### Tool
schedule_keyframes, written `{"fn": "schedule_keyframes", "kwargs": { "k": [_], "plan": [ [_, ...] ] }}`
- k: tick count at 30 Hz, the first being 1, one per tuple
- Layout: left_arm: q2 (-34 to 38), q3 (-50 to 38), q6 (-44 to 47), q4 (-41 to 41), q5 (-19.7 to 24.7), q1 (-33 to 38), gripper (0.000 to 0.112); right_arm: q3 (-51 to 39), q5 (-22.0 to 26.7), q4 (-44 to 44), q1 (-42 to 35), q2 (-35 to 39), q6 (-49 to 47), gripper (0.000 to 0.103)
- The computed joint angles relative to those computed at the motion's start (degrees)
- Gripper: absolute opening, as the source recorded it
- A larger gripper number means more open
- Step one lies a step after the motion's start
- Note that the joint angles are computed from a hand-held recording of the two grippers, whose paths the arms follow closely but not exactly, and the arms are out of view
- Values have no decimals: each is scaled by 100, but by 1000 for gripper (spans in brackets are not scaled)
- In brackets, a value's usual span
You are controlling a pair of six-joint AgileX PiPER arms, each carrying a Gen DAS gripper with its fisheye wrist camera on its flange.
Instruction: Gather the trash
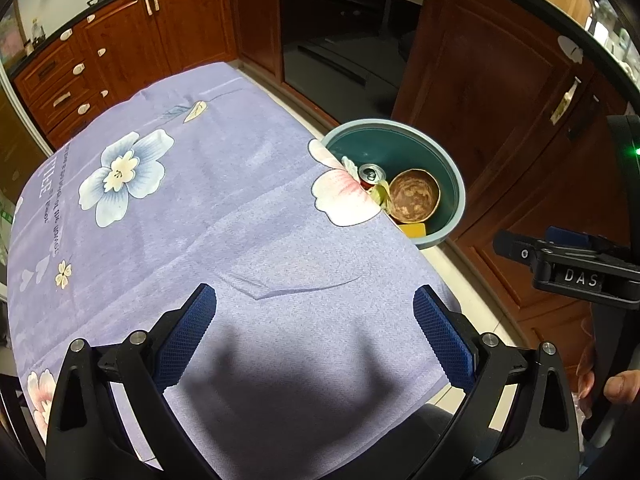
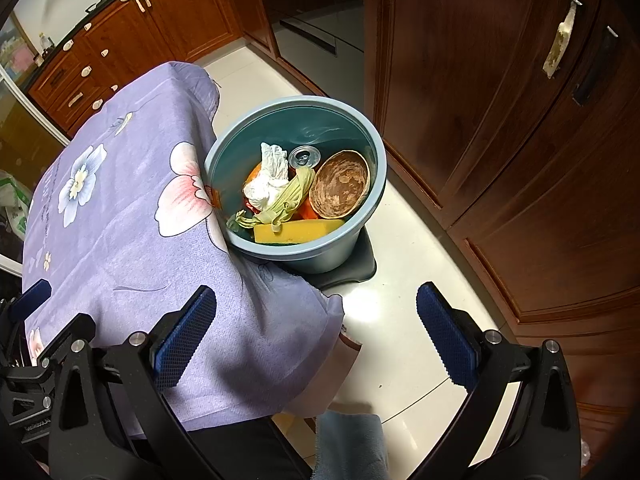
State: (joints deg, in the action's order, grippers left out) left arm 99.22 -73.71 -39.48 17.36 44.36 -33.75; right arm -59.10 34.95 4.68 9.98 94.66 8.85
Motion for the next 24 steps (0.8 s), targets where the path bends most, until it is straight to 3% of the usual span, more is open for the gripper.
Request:
{"fn": "schedule_keyframes", "kwargs": {
  "k": [24],
  "plan": [
    [134,-74,62,45,90,-92,99,-38,32,-46,-72,92,11,96]
  ]
}}
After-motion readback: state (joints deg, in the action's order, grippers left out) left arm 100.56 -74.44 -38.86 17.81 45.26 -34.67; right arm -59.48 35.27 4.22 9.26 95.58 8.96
